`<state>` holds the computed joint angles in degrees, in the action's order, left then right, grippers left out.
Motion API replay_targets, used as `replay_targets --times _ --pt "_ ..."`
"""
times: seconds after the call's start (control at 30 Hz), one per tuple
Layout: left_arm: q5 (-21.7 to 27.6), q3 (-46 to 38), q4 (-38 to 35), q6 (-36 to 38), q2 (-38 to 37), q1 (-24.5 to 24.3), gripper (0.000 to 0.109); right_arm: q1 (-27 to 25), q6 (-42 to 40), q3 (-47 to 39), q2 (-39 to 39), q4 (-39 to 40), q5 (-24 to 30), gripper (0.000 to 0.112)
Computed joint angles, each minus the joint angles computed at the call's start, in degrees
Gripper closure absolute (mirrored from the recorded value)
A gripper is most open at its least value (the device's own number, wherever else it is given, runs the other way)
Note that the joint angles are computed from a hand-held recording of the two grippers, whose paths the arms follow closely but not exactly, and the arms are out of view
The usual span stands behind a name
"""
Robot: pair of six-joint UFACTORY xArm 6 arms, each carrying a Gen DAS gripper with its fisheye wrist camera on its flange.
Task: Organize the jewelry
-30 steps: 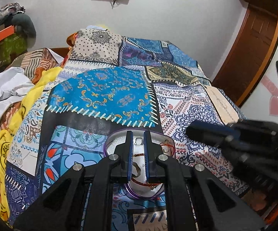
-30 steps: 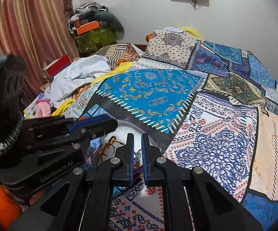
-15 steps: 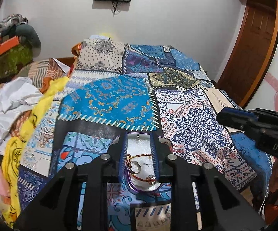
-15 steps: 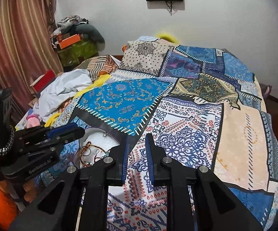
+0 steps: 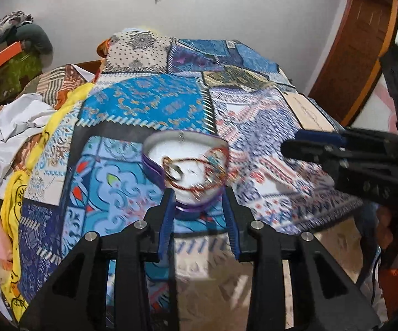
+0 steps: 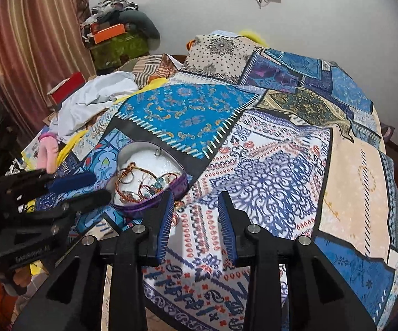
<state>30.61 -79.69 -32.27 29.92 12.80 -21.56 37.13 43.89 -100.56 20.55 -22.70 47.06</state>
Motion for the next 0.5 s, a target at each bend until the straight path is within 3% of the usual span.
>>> replay_targets --times 0.17,0.23,0.33,0.5 --pt "1.92 1.86 -4.9 3.66 -1.34 -0.77 0.075 -0.04 2.9 4.02 -3.16 -1.38 -0.11 0.082" --pt "3.27 1.36 -5.24 2.69 -0.72 -0.97 0.078 -0.22 4.29 5.88 -4.56 -1.81 -0.33 0.082" --pt "5.34 -0.79 -6.23 1.25 1.22 -0.99 0.092 -0.26 6.02 8.56 -6.53 -2.35 -0.91 0.082" --pt "6.01 -5.43 -2.66 -3.83 5.16 -1.41 0.092 -0.61 7.74 12.34 -9.39 -3.24 -2.3 0.082"
